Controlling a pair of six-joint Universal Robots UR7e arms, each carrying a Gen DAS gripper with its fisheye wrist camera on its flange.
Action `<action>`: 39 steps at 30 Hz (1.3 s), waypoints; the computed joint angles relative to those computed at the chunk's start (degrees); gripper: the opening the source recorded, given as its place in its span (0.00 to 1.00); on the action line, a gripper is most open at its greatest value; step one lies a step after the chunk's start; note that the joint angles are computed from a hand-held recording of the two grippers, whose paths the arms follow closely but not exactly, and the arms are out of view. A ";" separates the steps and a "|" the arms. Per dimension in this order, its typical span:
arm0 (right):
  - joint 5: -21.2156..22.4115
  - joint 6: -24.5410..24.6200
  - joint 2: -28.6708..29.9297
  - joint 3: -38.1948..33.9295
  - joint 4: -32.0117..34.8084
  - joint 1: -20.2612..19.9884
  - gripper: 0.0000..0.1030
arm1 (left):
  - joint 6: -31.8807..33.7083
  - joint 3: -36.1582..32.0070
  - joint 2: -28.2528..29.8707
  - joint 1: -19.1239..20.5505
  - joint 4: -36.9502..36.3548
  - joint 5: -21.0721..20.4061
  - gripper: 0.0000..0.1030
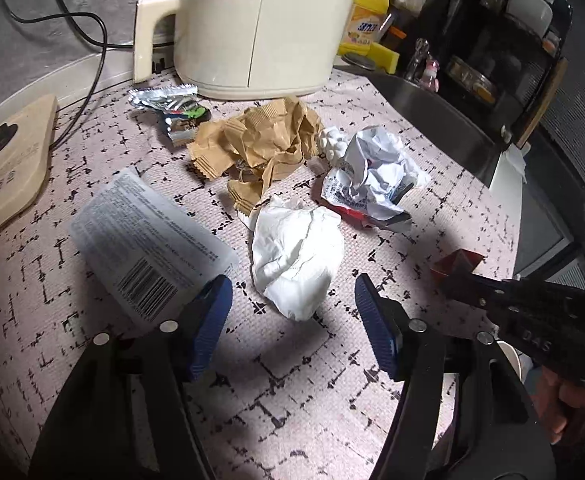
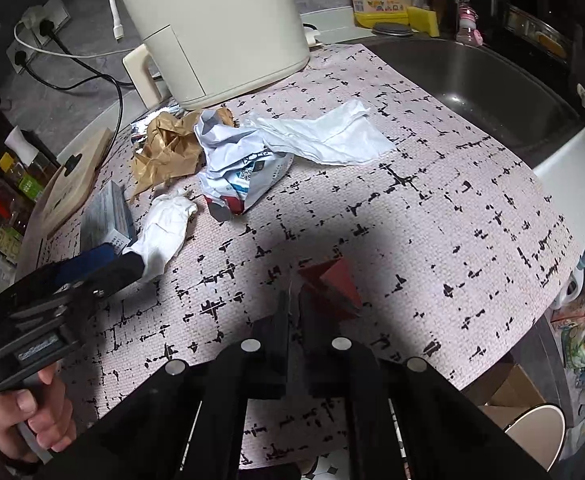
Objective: Collect trash
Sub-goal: 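Grasp the white tissue with left tool while right tool grasps red paper, then carry tissue and red paper over the white bin and release both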
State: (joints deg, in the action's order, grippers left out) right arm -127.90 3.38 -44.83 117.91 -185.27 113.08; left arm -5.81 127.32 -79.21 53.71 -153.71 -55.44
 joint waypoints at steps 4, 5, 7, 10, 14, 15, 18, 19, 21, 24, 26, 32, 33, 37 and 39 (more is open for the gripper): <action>0.54 1.78 -0.85 1.54 -1.63 0.12 0.04 | 0.92 -0.57 1.77 0.66 -0.29 0.35 0.51; 0.76 2.14 -1.25 2.05 -1.87 0.23 0.04 | 1.30 -0.31 1.99 0.55 -1.24 0.85 0.50; 1.03 2.65 -1.90 2.85 -2.40 0.52 0.03 | 1.51 -0.24 2.37 0.15 -1.49 2.07 0.35; 1.55 2.94 -3.23 4.43 -4.02 0.83 0.03 | 0.89 -0.59 2.44 0.17 -0.36 1.89 0.08; 1.91 2.23 -4.93 6.83 -6.80 1.14 0.03 | -0.82 0.90 0.78 -1.46 -1.06 2.33 0.07; 2.16 2.06 -5.33 7.09 -6.99 1.14 0.03 | -1.27 1.29 0.34 -1.94 -1.16 2.15 0.07; 2.95 1.32 -7.20 8.83 -7.72 1.21 0.03 | -3.53 2.57 -1.13 -3.87 -0.84 1.89 0.07; 3.21 1.16 -8.09 9.65 -7.82 1.32 0.03 | -4.82 3.15 -1.73 -4.87 -0.49 1.92 0.07; 3.67 0.65 -10.33 11.82 -8.53 1.47 0.03 | -6.85 4.26 -2.53 -6.80 -0.24 1.90 0.07; 3.34 0.86 -13.90 15.11 -9.01 1.30 0.03 | -9.68 5.66 -2.85 -10.10 0.13 1.47 0.07; 2.76 1.11 -17.31 18.01 -9.07 1.11 0.03 | -11.35 6.57 -2.41 -12.62 -0.24 1.02 0.07; -0.25 0.87 -28.31 25.84 -7.43 -0.19 0.03 | -17.41 8.35 -0.08 -19.04 -1.39 -0.53 0.07; -0.90 0.60 -30.38 27.14 -7.14 -0.42 0.03 | -18.10 8.53 0.57 -20.01 -1.62 -0.83 0.07; -1.69 -0.15 -38.84 32.02 -5.97 -2.56 0.03 | -20.55 8.60 4.06 -23.87 -2.67 -2.56 0.07; -1.80 -0.58 -43.27 34.29 -5.07 -4.01 0.03 | -21.43 8.58 5.77 -25.65 -3.24 -3.40 0.07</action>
State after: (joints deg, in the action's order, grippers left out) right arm -129.70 2.80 -88.10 152.19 -190.34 109.07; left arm -27.25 135.90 -73.44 28.06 -156.95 -58.84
